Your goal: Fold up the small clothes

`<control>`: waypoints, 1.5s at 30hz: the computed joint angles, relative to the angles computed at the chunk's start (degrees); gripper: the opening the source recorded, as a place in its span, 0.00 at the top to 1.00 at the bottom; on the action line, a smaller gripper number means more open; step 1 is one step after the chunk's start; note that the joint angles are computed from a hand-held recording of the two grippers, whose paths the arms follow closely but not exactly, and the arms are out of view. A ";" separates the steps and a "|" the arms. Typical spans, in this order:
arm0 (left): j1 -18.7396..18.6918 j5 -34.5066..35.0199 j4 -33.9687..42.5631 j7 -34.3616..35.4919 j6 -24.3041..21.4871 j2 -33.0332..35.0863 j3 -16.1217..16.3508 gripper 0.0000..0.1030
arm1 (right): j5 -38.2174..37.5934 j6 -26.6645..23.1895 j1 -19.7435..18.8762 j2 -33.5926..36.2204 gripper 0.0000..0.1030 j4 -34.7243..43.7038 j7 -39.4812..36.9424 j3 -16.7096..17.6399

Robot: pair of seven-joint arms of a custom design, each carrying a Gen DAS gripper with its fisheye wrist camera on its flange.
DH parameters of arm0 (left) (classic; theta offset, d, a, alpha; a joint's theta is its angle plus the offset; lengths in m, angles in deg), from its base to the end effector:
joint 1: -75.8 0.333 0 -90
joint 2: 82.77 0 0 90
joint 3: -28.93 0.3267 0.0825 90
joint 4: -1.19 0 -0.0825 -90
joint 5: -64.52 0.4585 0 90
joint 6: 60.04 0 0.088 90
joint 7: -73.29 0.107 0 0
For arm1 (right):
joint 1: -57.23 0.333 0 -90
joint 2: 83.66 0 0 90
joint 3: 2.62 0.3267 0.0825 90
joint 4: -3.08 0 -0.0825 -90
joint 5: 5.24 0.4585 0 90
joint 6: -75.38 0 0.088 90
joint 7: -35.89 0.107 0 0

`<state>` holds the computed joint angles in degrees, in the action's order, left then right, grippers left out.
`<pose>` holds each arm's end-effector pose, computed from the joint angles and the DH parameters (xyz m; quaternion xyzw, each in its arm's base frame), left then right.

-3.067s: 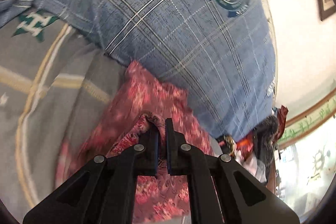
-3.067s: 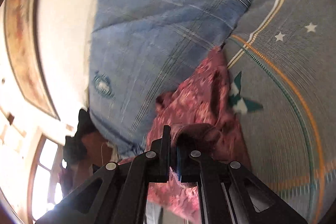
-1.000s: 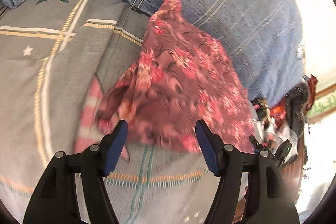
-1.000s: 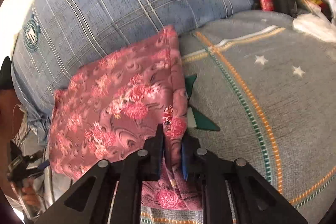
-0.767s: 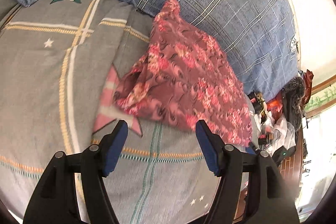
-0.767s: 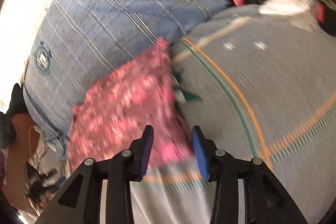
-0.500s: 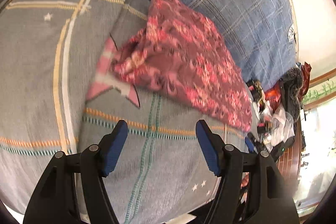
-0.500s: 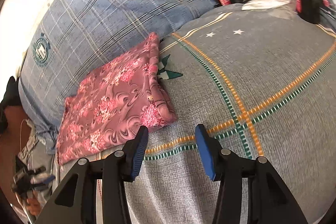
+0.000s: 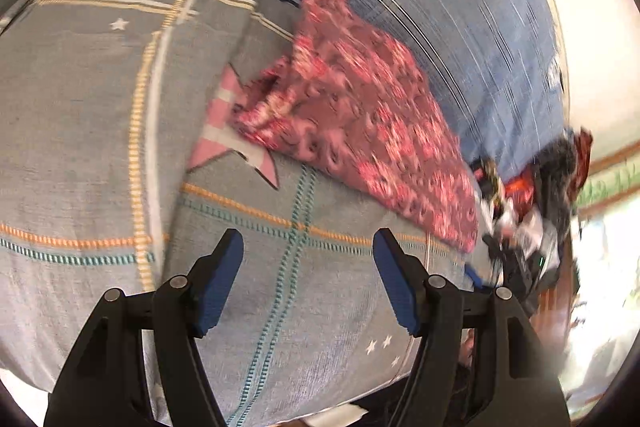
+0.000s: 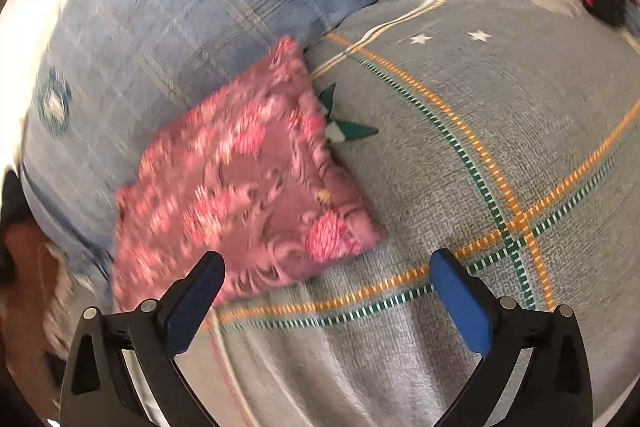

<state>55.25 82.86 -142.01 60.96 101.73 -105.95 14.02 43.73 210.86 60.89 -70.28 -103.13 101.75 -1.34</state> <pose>0.4149 -0.3198 0.4757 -0.8745 0.3141 -0.3696 0.0002 0.7079 0.0697 0.4020 -0.6478 0.6746 0.0896 0.3423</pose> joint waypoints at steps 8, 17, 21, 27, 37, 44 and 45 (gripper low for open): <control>8.56 6.01 1.51 -12.71 8.98 5.21 -3.39 0.30 | 17.66 5.02 -1.72 -0.72 0.30 -3.09 -13.96 1.62; 11.51 14.45 5.92 -18.32 4.81 9.09 -2.19 0.97 | 23.08 -0.09 -2.62 0.56 0.88 -0.35 -22.68 2.64; 8.45 11.98 5.59 -13.58 2.26 9.00 0.15 0.96 | 26.94 -0.53 -3.56 1.65 0.89 0.65 -19.42 1.46; 12.46 17.69 1.35 -22.51 7.75 5.76 -5.05 0.94 | 15.49 5.27 -1.75 1.31 0.77 0.04 -8.50 0.85; 8.53 20.48 20.57 -1.26 -15.21 15.00 -2.06 0.42 | 18.89 15.41 2.32 0.52 0.46 2.64 -20.32 3.14; 6.06 16.77 25.59 5.96 -24.07 23.45 0.39 0.26 | -12.60 26.01 11.00 5.00 0.25 1.99 -8.70 -0.15; 6.00 14.35 25.95 7.55 -24.49 24.03 0.64 0.19 | -12.56 25.03 9.72 5.01 0.12 2.14 -10.58 1.33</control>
